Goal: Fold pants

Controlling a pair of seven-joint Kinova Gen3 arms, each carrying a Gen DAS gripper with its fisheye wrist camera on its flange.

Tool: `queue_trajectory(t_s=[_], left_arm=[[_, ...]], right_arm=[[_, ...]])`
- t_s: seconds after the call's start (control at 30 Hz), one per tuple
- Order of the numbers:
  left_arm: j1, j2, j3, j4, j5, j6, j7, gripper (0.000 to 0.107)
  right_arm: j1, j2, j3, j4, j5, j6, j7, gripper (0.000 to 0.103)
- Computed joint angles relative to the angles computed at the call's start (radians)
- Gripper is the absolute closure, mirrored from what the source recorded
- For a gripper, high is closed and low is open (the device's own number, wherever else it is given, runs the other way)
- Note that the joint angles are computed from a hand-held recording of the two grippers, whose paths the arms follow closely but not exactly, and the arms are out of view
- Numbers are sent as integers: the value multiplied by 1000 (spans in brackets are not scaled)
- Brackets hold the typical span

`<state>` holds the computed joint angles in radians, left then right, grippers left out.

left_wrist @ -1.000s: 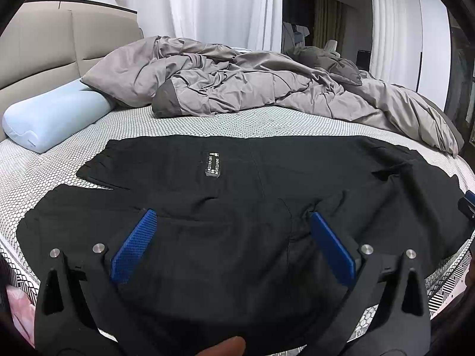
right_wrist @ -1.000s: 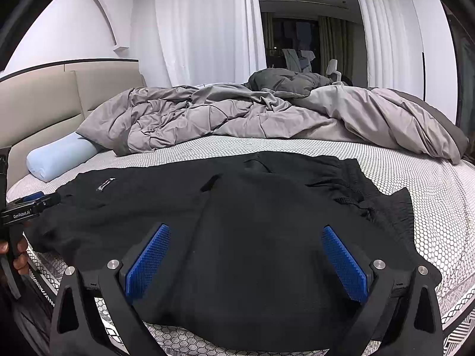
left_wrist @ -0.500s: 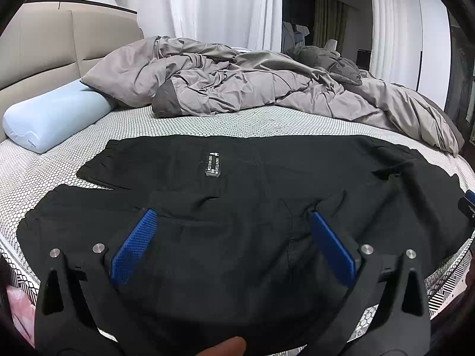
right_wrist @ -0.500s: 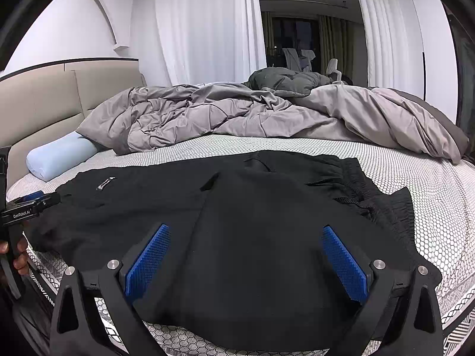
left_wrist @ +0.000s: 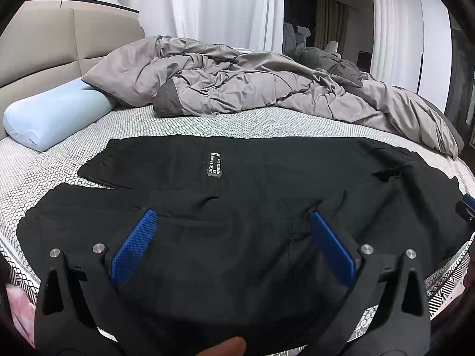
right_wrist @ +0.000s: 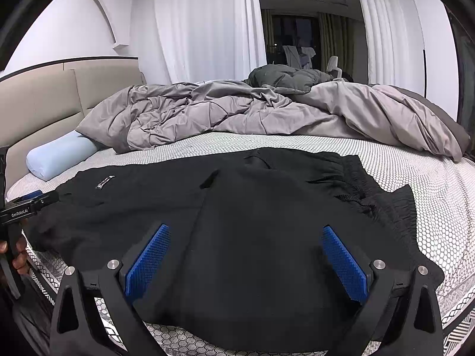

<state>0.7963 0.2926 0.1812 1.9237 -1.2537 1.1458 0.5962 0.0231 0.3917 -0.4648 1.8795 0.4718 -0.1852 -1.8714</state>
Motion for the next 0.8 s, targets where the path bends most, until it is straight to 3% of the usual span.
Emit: queue_trajectory(t_s=[0.2, 0.43, 0.6, 0.7, 0.8], left_arm=[[-5, -21, 4, 17, 12, 11, -11, 5], [-25, -74, 20, 59, 50, 8, -29, 5], [-56, -166, 47, 115, 103, 49, -25, 5], [-84, -219, 69, 154, 155, 128, -22, 5], [-139, -288, 76, 204, 224, 143, -46, 5]], right_arm=[[117, 32, -147, -45, 31, 94, -5, 0], [272, 56, -325, -65, 19, 123, 98, 0], [415, 110, -526, -156, 41, 304, 203, 0], [430, 117, -547, -226, 23, 418, 271, 0], [419, 97, -500, -270, 25, 460, 276, 0]])
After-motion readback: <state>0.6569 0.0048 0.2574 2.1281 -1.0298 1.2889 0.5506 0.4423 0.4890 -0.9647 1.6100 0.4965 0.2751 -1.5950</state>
